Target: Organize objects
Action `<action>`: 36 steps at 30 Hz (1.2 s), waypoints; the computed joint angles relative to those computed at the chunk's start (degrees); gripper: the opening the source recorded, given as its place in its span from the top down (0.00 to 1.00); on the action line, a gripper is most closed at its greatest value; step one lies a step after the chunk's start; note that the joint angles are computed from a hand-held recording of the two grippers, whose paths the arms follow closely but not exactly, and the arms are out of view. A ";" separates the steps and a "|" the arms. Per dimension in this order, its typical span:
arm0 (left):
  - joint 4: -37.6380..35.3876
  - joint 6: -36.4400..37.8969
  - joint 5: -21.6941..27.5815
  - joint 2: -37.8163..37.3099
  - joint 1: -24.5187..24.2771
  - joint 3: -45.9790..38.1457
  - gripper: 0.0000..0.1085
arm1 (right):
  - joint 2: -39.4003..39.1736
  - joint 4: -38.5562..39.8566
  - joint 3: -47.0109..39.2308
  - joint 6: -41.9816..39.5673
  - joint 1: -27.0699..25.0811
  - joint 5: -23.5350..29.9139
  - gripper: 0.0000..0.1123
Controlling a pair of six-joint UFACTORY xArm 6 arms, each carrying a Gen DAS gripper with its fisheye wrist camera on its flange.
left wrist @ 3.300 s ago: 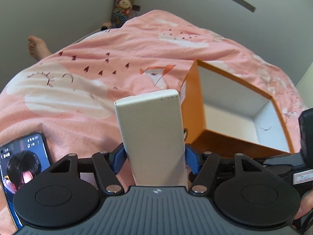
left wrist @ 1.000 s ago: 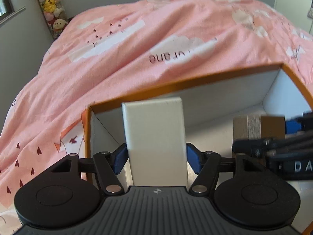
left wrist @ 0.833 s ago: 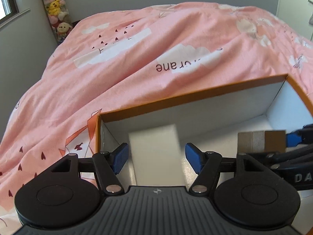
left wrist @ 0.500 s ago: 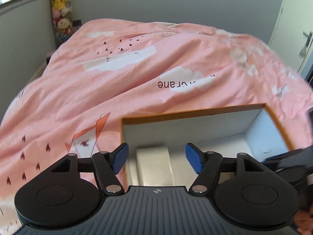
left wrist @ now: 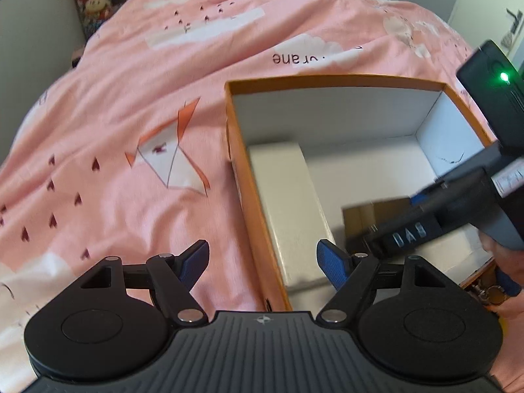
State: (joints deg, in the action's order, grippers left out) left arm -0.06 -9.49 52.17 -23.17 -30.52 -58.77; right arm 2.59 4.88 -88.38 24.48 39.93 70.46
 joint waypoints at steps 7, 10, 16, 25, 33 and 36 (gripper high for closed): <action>-7.08 2.93 -1.28 -1.33 2.65 1.86 0.27 | 4.69 -1.87 -4.28 -0.42 0.36 -3.06 0.41; -7.58 2.74 -1.94 -1.43 2.90 2.24 0.29 | 5.27 -0.80 -4.04 0.17 -0.14 -5.41 0.41; -7.73 2.46 -2.18 -1.52 2.98 2.66 0.29 | 5.10 3.85 -4.15 0.22 -2.38 -5.25 0.41; -2.05 -5.23 -3.08 -1.59 1.13 3.10 0.29 | 2.12 -0.97 -1.84 -1.94 -1.68 -2.01 0.32; 4.74 -15.74 -4.08 -4.10 -1.01 5.24 0.29 | -0.79 -7.66 -0.63 -4.08 1.38 2.41 0.32; 5.82 -18.21 -4.50 -5.44 -1.43 6.34 0.29 | -0.93 -8.27 -0.44 -4.07 1.95 1.82 0.42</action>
